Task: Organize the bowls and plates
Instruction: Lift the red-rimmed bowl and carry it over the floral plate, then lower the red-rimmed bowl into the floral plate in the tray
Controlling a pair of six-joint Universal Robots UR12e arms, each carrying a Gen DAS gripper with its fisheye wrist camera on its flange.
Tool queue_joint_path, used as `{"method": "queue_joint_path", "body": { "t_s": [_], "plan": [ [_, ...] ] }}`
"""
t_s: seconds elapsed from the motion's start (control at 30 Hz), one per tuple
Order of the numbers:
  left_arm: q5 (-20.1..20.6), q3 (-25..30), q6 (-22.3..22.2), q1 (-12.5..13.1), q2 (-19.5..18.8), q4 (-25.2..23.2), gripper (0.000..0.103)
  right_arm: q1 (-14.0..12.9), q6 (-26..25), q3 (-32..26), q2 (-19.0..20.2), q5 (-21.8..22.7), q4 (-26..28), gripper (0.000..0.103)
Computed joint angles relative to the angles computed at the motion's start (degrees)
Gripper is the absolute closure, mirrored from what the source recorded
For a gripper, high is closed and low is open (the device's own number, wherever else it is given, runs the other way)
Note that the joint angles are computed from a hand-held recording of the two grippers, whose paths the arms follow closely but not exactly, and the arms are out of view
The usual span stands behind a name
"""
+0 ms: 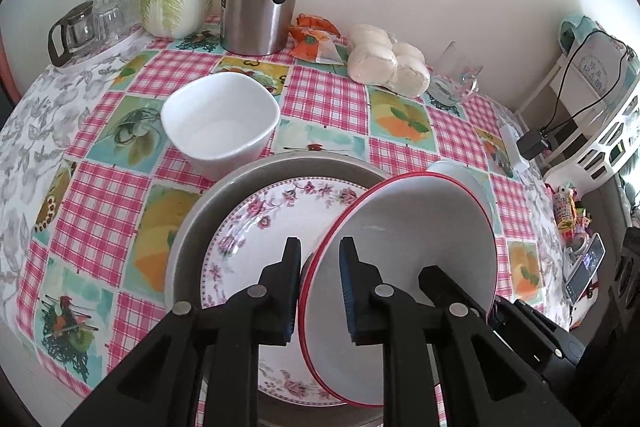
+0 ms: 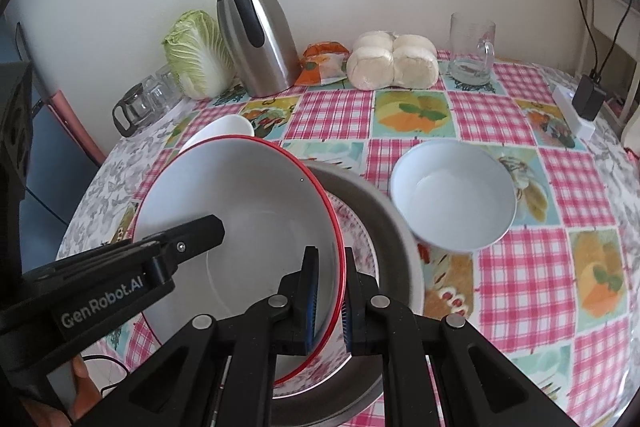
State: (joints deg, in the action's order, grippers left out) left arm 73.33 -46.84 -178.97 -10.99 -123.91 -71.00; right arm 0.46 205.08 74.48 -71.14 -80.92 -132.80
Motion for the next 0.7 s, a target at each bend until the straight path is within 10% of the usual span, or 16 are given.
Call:
{"method": "queue_joint_path", "body": {
  "t_s": [0.7],
  "plan": [
    [-1.4,2.0,-0.8,0.8,-1.9,-4.6,0.083,0.1,3.7,-0.6,1.5,3.2,1.5,0.092]
  ]
}}
